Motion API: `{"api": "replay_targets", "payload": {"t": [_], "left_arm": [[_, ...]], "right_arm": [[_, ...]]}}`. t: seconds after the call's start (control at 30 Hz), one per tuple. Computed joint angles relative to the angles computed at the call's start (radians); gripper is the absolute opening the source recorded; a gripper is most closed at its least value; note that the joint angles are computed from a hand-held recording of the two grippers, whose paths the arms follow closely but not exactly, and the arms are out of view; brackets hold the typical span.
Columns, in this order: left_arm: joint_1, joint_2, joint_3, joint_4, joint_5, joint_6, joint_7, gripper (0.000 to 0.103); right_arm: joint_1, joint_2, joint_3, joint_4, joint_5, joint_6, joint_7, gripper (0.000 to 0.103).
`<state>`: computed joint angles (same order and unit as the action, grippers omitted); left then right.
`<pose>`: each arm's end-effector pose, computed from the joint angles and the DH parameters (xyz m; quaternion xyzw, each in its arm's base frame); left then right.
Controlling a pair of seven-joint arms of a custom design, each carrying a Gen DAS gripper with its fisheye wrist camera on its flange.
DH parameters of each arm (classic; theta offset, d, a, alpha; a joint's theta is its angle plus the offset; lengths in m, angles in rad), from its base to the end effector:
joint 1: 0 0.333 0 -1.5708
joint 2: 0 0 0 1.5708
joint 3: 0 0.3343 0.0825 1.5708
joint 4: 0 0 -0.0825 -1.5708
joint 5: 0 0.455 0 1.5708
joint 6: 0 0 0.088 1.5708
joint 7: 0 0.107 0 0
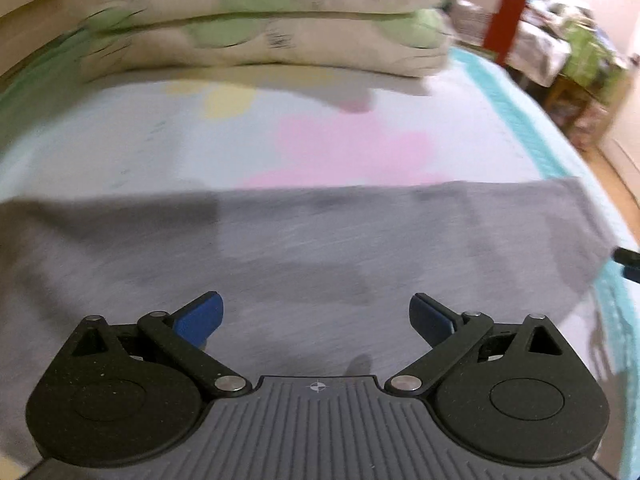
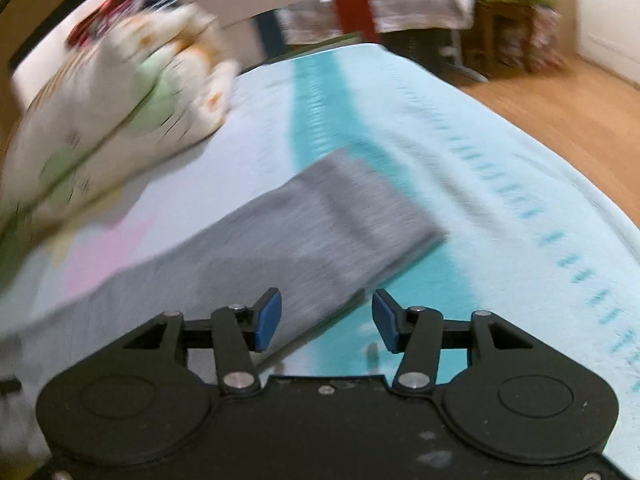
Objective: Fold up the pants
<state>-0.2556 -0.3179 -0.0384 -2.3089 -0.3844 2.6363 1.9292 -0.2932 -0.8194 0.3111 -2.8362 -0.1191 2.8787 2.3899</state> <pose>0.5353 -0.1536 0.5318 -0.5279 0.7783 -0.3118 0.1354 0.4023 0.0100 0.4812 -0.3849 0.8209 -0.2883 0.3080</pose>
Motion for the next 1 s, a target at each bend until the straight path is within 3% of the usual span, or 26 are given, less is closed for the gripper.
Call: {"api": "replay_targets", "payload": {"t": [0.2,0.37,0.53,0.63,0.67,0.73,0.77,0.8,0.87,1.0], "left_arm": [[-0.064,0.077,-0.026,0.060,-0.084,0.009,0.084,0.101],[-0.058,0.134,-0.075,0.101,-0.086,-0.009,0.080,0.101],[-0.043,0.152,-0.102,0.105,-0.062,-0.005,0.054,0.101],[-0.038,0.165,-0.112,0.112,-0.040,0.006,0.042,0.101],[-0.037,0.165,-0.113,0.113,-0.035,0.008,0.039,0.101],[-0.033,0.179,-0.119,0.129,-0.020,0.011,0.022,0.101],[-0.032,0.186,-0.120,0.138,-0.019,0.010,0.016,0.101],[-0.031,0.192,-0.121,0.147,-0.023,0.010,0.012,0.101],[-0.025,0.211,-0.130,0.168,-0.006,0.024,-0.013,0.101],[0.012,0.274,-0.168,0.213,0.244,0.088,-0.262,0.101]], "right_arm": [[-0.017,0.082,-0.085,-0.005,0.070,0.081,-0.003,0.060],[0.011,0.169,-0.130,0.011,0.146,0.185,-0.049,0.066],[0.107,0.302,-0.251,0.060,0.238,0.315,-0.147,0.067],[0.207,0.351,-0.359,0.088,0.276,0.361,-0.219,0.067],[0.236,0.359,-0.387,0.096,0.285,0.367,-0.241,0.063],[0.275,0.375,-0.425,0.113,0.298,0.367,-0.284,0.027],[0.290,0.378,-0.442,0.124,0.306,0.343,-0.301,0.014],[0.300,0.378,-0.446,0.130,0.337,0.333,-0.324,0.014],[0.257,0.354,-0.394,0.111,0.344,0.350,-0.315,0.014],[0.253,0.311,-0.366,0.112,0.377,0.365,-0.368,0.014]]}}
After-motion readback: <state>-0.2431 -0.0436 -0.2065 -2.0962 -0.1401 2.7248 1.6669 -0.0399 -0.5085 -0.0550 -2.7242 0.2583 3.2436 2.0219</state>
